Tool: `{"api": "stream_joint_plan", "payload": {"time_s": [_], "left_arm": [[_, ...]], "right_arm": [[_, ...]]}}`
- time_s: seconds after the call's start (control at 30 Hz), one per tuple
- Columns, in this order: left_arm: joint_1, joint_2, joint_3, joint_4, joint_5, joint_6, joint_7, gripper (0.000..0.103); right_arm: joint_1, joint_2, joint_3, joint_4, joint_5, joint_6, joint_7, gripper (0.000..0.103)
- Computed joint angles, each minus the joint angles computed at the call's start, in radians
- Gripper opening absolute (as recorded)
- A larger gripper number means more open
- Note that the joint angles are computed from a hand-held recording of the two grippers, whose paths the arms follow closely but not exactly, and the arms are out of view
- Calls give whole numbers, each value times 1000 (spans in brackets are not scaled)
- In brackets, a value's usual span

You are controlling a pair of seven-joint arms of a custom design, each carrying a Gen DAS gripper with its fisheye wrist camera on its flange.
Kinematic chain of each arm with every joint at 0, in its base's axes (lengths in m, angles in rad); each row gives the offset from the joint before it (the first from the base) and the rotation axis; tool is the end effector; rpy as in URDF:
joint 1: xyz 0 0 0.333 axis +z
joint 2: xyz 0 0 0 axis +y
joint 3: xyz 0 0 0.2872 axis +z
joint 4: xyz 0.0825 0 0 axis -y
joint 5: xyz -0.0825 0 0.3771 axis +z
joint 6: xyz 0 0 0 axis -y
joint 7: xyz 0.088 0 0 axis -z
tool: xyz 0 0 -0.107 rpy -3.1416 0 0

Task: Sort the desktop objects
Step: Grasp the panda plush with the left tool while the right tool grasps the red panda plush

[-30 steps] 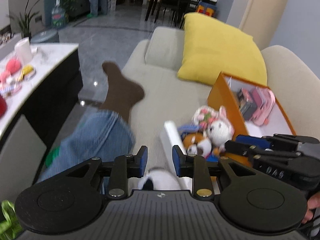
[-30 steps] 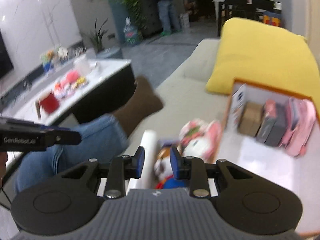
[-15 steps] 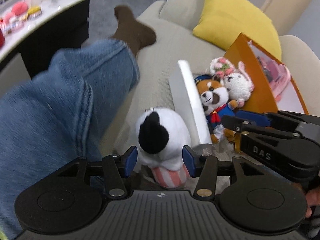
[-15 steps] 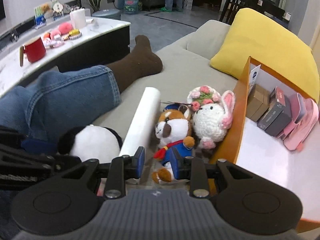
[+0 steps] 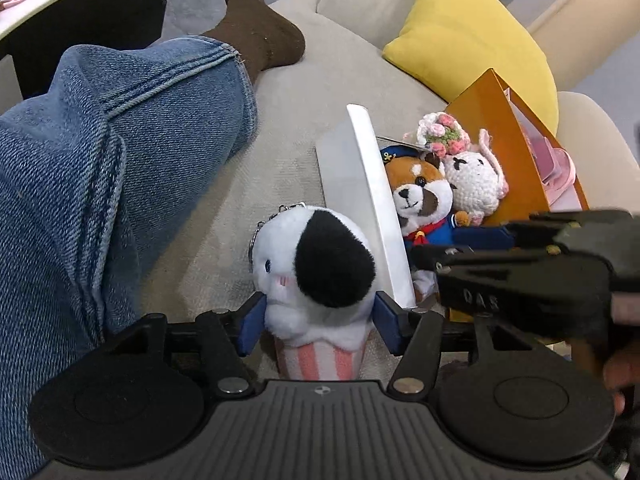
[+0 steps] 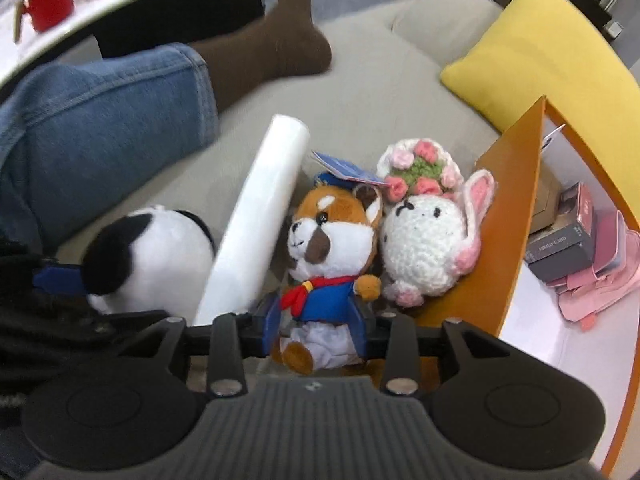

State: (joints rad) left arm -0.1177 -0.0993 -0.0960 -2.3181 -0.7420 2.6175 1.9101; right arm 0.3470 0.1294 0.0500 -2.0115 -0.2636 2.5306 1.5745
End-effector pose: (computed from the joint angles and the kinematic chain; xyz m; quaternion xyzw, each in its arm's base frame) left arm 0.5144 -0.0963 0.3958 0.6824 -0.6666 0.2995 0.0165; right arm 0.5550 0.2349 0.4073 -0.8592 0.4653 -0.1827 0.1097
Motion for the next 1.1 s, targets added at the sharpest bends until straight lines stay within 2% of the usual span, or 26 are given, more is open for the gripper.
{"api": "stream_joint_plan", "payload": {"time_s": [0.2, 0.43, 0.57, 0.7, 0.8, 0.9, 1.1], "left_arm": [[11, 20, 8, 20, -74, -41, 70, 69], [20, 32, -7, 22, -99, -41, 111, 72], [22, 34, -10, 18, -107, -33, 124, 73], [21, 33, -14, 12, -105, -24, 132, 74], [25, 29, -9, 11, -114, -33, 129, 71], [31, 26, -3, 10, -129, -47, 121, 67], [30, 3, -6, 2, -90, -37, 81, 64]], "right_arm": [[22, 80, -11, 114, -37, -112, 4, 49], [66, 118, -38, 132, -176, -122, 97, 52], [61, 124, -38, 144, -163, -128, 116, 53], [45, 122, -35, 137, -122, -105, 105, 53], [34, 97, -39, 93, -113, -51, 101, 44], [28, 46, -40, 26, -129, 8, 111, 35], [-16, -81, -7, -116, -19, 124, 55, 32]]}}
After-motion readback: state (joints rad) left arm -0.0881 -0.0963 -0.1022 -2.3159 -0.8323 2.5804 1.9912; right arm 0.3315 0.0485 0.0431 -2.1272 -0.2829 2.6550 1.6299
